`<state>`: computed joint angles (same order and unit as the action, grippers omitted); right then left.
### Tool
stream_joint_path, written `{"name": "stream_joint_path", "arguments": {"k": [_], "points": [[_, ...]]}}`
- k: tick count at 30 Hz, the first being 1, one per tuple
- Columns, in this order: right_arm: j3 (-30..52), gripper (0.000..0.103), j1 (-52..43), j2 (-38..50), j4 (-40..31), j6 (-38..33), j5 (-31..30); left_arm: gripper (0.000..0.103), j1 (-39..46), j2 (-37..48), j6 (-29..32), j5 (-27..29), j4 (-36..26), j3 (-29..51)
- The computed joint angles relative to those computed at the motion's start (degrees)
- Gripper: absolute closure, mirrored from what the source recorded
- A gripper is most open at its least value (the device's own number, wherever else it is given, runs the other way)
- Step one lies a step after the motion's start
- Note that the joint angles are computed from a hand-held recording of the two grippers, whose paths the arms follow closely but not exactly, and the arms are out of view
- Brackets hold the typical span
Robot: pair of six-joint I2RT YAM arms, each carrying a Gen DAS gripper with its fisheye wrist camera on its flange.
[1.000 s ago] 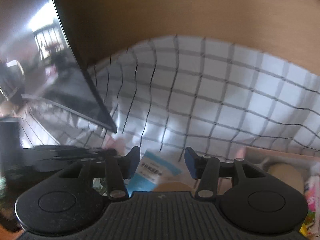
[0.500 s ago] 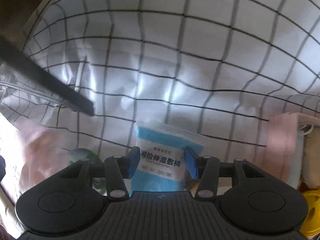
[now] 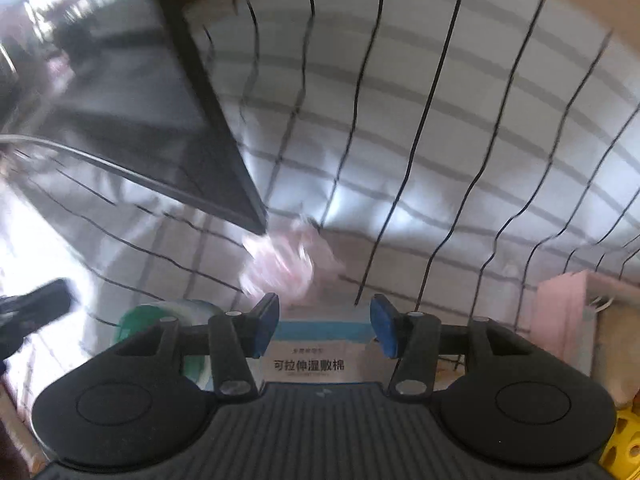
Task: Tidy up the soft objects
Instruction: 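Lift the pink cloth with the left tool while the right tool approaches the blue wet-cotton pack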
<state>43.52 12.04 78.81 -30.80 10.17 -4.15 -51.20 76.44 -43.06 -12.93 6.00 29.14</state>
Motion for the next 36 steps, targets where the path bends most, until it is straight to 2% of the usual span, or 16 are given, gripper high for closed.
{"name": "stream_joint_path", "arguments": {"k": [2,4,6,8,13,15,17,21,25,27,30,34,36], "points": [[-3.61,0.053,-1.22,-8.62,0.38,-2.51,-1.30,0.089,-2.00,2.40,5.18,-0.07,1.98,2.28],[-6.23,0.053,-1.24,-15.59,0.54,-5.28,-0.83,0.089,-5.21,6.44,10.72,-3.44,0.77,6.86],[-8.04,0.053,-2.14,-22.00,-0.69,-8.10,0.15,0.089,-8.86,12.85,14.91,-8.38,-5.93,15.15],[-9.11,0.053,-4.74,-27.40,-2.48,-10.19,-0.90,0.088,-10.68,18.08,16.82,-8.82,-9.59,21.26],[-12.05,0.053,-22.61,-35.35,-6.01,-18.33,-15.36,0.085,-13.24,31.45,20.35,-10.65,-17.66,36.54],[-13.87,0.053,-28.89,-35.79,-5.61,-22.23,-19.99,0.085,-12.93,35.70,18.92,-10.78,-20.80,41.10],[-14.83,0.053,-34.69,-35.43,-5.83,-26.23,-24.27,0.085,-11.35,39.52,14.28,-9.30,-23.41,45.28],[-13.14,0.053,-48.76,-30.29,-10.53,-37.88,-34.94,0.085,-11.33,48.24,8.97,-15.25,-33.56,56.55],[-12.19,0.053,-56.19,-26.19,-12.77,-45.96,-40.57,0.085,-10.85,55.33,4.96,-16.01,-43.06,65.62],[-11.62,0.053,-58.56,-24.71,-13.62,-49.20,-42.58,0.085,-9.93,57.05,2.57,-14.22,-44.14,67.24],[-10.81,0.053,-60.52,-21.66,-13.72,-52.96,-44.76,0.084,-8.74,57.85,-1.20,-11.97,-42.52,67.15],[-9.82,0.053,-62.41,-17.47,-14.08,-57.32,-47.80,0.082,-8.03,60.03,-2.88,-8.88,-40.97,69.18],[-9.63,0.053,-62.30,-15.72,-13.18,-58.05,-48.56,0.081,-7.92,60.84,-4.04,-9.15,-40.94,70.15]]}}
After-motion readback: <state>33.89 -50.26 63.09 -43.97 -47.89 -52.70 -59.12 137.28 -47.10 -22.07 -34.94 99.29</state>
